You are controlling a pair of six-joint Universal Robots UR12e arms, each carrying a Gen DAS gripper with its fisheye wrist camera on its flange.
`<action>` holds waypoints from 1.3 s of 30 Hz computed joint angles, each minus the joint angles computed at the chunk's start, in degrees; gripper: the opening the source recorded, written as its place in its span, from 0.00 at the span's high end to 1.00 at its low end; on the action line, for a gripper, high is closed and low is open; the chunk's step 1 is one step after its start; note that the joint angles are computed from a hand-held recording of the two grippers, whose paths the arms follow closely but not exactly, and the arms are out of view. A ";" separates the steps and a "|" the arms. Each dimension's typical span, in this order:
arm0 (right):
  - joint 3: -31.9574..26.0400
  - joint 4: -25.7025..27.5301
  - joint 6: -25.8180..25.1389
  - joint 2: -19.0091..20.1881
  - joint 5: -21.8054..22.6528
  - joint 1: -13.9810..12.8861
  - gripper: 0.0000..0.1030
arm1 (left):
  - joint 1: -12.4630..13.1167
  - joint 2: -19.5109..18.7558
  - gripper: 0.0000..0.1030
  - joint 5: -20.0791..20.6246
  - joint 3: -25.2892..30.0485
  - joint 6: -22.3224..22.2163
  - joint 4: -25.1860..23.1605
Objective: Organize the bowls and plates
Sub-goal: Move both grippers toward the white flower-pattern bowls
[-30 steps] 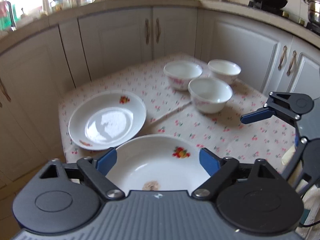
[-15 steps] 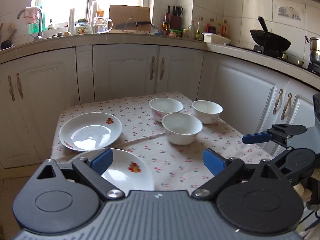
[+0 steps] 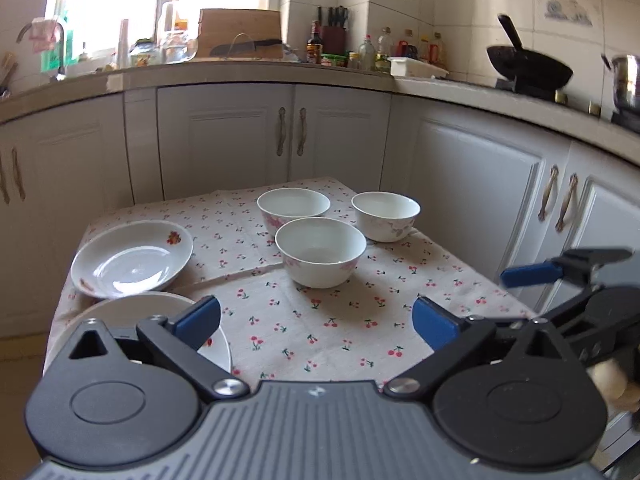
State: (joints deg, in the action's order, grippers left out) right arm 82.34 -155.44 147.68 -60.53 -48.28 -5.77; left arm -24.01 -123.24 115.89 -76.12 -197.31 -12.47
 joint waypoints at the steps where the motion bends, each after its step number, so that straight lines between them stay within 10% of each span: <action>1: -0.54 0.20 0.24 0.32 -0.46 -0.03 0.00 | -0.03 -0.37 0.01 0.34 0.51 0.21 -0.32; 39: -37.02 32.22 -8.14 18.80 -1.08 5.07 0.05 | 2.35 -14.49 0.01 2.14 20.13 3.04 -11.34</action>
State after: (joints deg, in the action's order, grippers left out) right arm 45.33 -123.21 139.55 -41.72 -49.37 -0.70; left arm -21.67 -137.74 118.04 -55.98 -194.26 -23.81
